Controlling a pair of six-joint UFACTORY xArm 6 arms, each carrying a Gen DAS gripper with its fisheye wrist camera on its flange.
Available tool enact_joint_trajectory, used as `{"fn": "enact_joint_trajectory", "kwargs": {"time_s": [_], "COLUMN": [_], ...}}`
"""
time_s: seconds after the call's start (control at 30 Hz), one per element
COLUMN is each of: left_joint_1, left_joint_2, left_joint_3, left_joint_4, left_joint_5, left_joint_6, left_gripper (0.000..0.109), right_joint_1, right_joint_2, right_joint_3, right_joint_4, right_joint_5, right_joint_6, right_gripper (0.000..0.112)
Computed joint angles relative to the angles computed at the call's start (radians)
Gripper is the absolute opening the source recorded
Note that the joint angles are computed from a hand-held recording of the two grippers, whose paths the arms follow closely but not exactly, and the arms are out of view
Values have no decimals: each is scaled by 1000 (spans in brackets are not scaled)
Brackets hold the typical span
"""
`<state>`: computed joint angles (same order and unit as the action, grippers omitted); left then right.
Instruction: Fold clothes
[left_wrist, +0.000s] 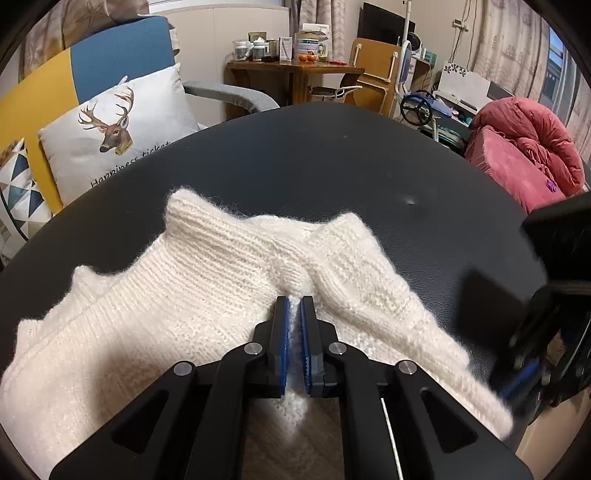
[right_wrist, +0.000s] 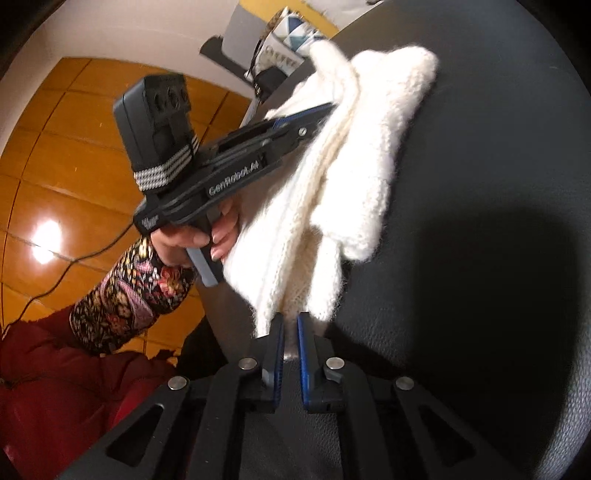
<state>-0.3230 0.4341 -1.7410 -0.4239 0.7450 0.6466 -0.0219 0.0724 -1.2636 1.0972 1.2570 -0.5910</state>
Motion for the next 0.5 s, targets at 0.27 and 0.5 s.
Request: {"fn": "enact_joint_trajectory", "kwargs": {"time_s": [0.27, 0.5], "left_joint_1": [-6, 16], "left_joint_2": [-11, -21], "left_joint_3": [11, -23], "left_joint_4": [31, -21], "left_joint_5": [-19, 30], "left_joint_6": [-34, -44], "left_gripper": [8, 11], "right_joint_1": [102, 182], "right_joint_2": [-162, -108], "right_joint_3": [121, 106], "right_joint_4": [175, -108], "right_joint_5": [-432, -530], "right_joint_6": [31, 268], "right_gripper": [10, 0]}}
